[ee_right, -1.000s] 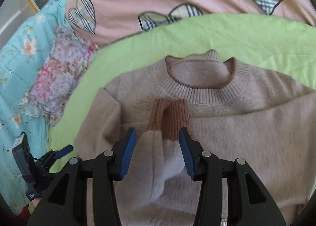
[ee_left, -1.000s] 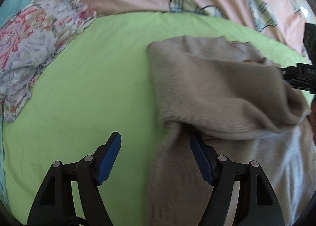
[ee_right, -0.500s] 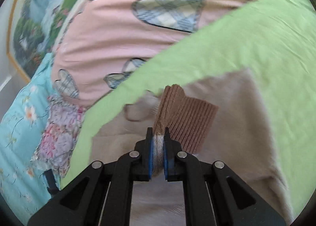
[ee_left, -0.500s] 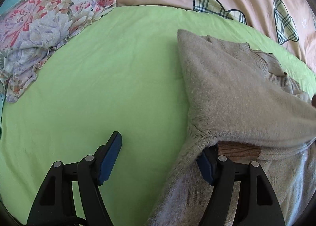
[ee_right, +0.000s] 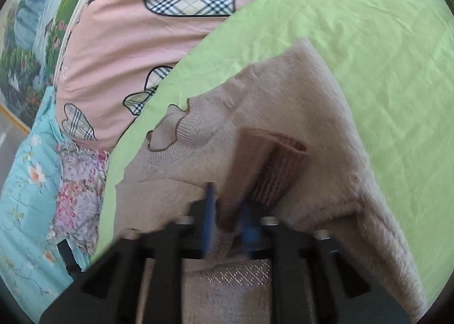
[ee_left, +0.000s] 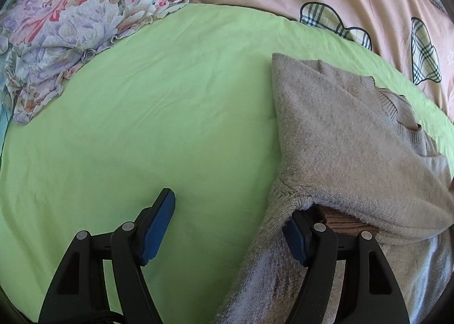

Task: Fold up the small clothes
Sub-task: 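Grasp a crossed brown cuff with the right tool and lift it, then lay the cuff flat on the sweater body and open the right tool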

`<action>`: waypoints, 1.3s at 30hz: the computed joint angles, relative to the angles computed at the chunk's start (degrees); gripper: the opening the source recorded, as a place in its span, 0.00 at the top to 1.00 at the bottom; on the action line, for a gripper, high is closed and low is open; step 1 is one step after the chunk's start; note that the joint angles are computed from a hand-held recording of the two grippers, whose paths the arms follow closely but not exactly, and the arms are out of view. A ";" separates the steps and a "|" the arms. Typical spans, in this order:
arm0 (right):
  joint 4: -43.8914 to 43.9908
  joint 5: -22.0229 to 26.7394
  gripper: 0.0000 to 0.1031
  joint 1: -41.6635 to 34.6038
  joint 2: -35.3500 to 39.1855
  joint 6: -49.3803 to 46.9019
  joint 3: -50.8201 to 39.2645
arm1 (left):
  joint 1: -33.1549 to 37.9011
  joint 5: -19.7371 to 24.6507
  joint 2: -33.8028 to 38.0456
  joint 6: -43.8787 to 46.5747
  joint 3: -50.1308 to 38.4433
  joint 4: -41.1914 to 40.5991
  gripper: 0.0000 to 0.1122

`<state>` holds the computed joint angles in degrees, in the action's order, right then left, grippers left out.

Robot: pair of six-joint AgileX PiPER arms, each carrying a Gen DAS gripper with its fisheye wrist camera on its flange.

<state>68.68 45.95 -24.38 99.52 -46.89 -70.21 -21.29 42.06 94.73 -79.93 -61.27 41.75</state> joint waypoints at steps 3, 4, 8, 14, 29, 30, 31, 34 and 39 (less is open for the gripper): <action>15.62 3.33 0.91 -2.46 -2.19 -14.91 1.65 | -0.02 -0.42 -0.34 -0.73 0.55 0.32 0.34; 18.41 4.10 0.91 -3.38 -2.81 -17.54 1.96 | 0.12 -0.54 -0.33 -0.67 0.56 0.30 0.34; 11.14 2.20 0.91 -4.27 -0.86 -12.53 1.65 | -0.06 -0.28 -0.12 -0.87 0.47 0.61 0.34; 3.03 5.50 0.89 -7.77 -0.45 -8.42 6.74 | 0.89 -1.59 -1.19 2.29 1.04 -1.98 0.34; -2.40 5.20 0.65 -6.86 -0.22 -2.73 4.00 | 13.26 -8.40 3.18 50.73 -10.84 -40.91 0.27; -2.82 4.83 0.65 -6.43 -0.66 -3.01 4.33 | 14.11 -7.22 6.68 52.92 -13.70 -43.56 0.27; -3.33 4.56 0.66 -6.02 -1.05 -3.06 4.51 | 14.16 -7.46 7.90 53.10 -14.35 -43.92 0.27; -6.09 2.96 0.69 -4.81 -2.32 -2.48 4.66 | 12.88 -9.21 9.61 54.30 -16.04 -41.84 0.58; -8.12 0.78 0.89 -3.09 -3.86 -1.80 3.02 | 8.85 -12.87 7.38 44.15 -13.63 -28.90 0.94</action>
<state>60.56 46.73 -27.47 95.66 -48.69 -67.19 -12.43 29.20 102.11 -35.78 -74.89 12.85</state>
